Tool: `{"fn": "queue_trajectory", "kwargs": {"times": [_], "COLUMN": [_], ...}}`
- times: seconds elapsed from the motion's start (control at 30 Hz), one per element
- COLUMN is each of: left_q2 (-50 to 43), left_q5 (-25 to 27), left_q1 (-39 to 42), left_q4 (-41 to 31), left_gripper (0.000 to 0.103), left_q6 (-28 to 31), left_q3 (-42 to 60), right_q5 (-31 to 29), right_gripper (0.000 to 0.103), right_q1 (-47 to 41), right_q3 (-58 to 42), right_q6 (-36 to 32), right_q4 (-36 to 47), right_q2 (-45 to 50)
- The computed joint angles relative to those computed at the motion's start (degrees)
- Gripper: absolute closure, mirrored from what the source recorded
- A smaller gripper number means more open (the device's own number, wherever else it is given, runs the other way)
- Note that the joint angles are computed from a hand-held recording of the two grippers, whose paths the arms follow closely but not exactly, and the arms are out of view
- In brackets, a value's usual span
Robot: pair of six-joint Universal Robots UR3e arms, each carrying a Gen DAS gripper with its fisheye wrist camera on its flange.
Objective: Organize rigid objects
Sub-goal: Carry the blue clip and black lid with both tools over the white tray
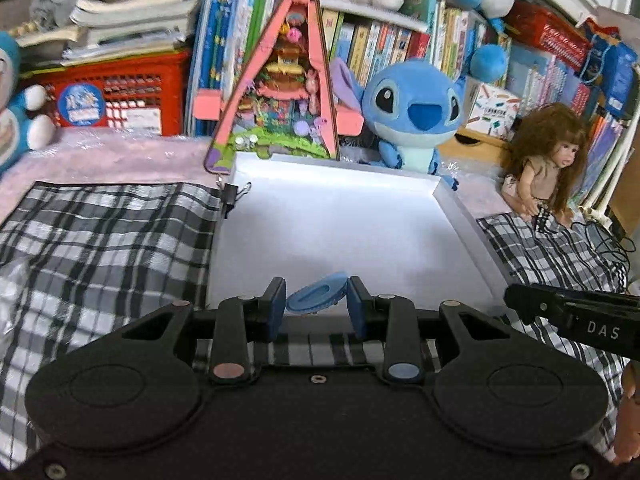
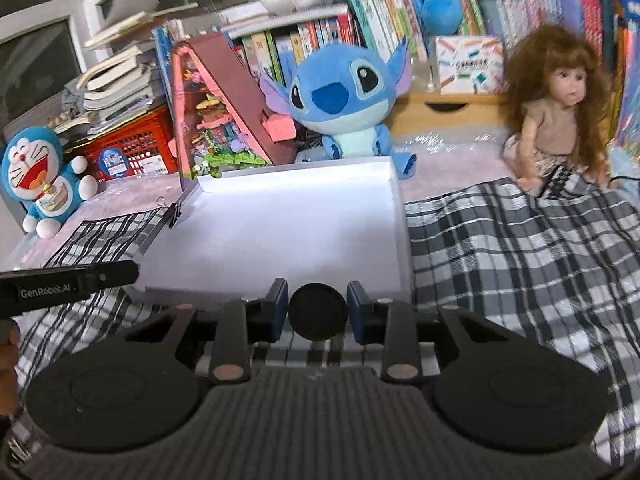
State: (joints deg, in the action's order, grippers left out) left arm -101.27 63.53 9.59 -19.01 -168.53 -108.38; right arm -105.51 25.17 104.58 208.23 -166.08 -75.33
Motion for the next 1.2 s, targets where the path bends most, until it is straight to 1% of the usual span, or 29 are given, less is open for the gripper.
{"fn": "queue_trajectory", "kwargs": {"times": [0.1, 0.2, 0.4, 0.67, 1.0, 1.2], "left_q2": [-6.0, -11.0, -17.2, -19.4, -20.9, -21.2], "left_q5": [3.6, 6.0, 10.5, 10.9, 12.3, 12.7], "left_q1": [-3.2, -5.4, -8.3, -9.0, -10.1, -10.1], "left_q4": [-2.5, -3.8, -3.1, -2.9, -1.6, 0.0], "left_gripper": [0.072, 0.072, 0.072, 0.072, 0.072, 0.072], "left_q6": [-1.3, -2.0, -1.9, 0.5, 1.7, 1.8], "left_q3": [7.2, 12.6, 17.5, 18.4, 18.6, 18.0], "right_q5": [3.0, 4.1, 4.4, 4.4, 2.7, 1.4], "right_gripper": [0.067, 0.066, 0.066, 0.066, 0.066, 0.066], "right_q1": [-2.5, -3.9, -4.9, -4.8, -3.6, -2.7], "right_q3": [-5.8, -11.4, -19.9, -25.2, -30.3, -31.5], "right_q6": [-0.2, -0.9, -2.7, -3.7, -4.7, -5.9], "right_q4": [4.5, 8.3, 13.8, 17.0, 20.5, 20.9], "right_q2": [3.1, 6.9, 13.5, 18.3, 22.6, 23.9]}}
